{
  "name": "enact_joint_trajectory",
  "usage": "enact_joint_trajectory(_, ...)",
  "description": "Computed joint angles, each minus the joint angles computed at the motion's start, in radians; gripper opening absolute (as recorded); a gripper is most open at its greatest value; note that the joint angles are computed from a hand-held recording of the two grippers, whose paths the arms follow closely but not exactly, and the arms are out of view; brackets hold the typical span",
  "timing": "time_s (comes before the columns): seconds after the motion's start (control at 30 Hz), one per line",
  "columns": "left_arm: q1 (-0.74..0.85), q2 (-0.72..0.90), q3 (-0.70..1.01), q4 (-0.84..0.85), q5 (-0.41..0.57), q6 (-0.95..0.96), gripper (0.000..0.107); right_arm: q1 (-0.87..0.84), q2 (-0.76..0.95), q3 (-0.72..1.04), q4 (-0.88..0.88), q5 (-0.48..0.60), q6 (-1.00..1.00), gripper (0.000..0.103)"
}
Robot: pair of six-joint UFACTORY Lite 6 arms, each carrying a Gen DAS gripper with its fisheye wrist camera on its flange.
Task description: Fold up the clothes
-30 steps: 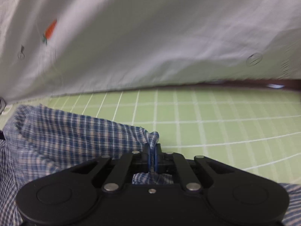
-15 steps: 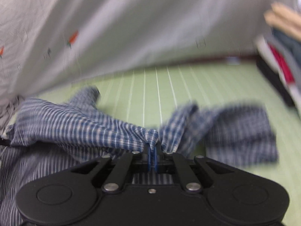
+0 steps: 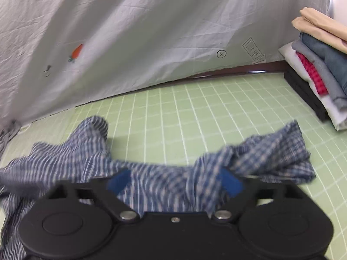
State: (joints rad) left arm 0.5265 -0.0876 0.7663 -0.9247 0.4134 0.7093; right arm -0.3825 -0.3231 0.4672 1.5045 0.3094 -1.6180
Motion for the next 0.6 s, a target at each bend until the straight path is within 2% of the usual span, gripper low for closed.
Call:
enact_joint_trajectory(0.03,-0.04,0.008,0.014,-0.015,-0.026,0.001,0.084,0.033,0.044,0.025,0.077,-0.023,-0.063,0.103)
enact_joint_trajectory(0.13,-0.17,0.058,0.062,0.023,-0.128,-0.035,0.096,0.116,0.147,0.089,0.182,-0.073,-0.121,0.103)
enact_joint_trajectory(0.2,-0.24,0.096,0.088,0.017,-0.168,-0.012,0.097,0.16,0.166,0.092,0.307,-0.082,-0.198,0.103)
enact_joint_trajectory(0.3,-0.306,0.148,0.118,-0.102,-0.134,0.131,0.097,0.217,0.239,0.135,0.453,-0.05,-0.322,0.103)
enact_joint_trajectory(0.4,-0.357,0.21,0.158,-0.209,-0.074,0.255,0.097,0.269,0.32,0.194,0.384,-0.047,-0.239,0.103)
enact_joint_trajectory(0.53,-0.422,0.313,0.237,-0.218,-0.037,0.271,0.094,0.308,0.41,0.266,0.217,-0.021,-0.054,0.103)
enact_joint_trajectory(0.57,-0.428,0.344,0.262,-0.211,-0.02,0.259,0.091,0.311,0.432,0.283,0.183,-0.005,-0.018,0.101)
enact_joint_trajectory(0.6,-0.432,0.376,0.287,-0.199,-0.002,0.238,0.083,0.308,0.45,0.298,0.147,0.021,0.02,0.097)
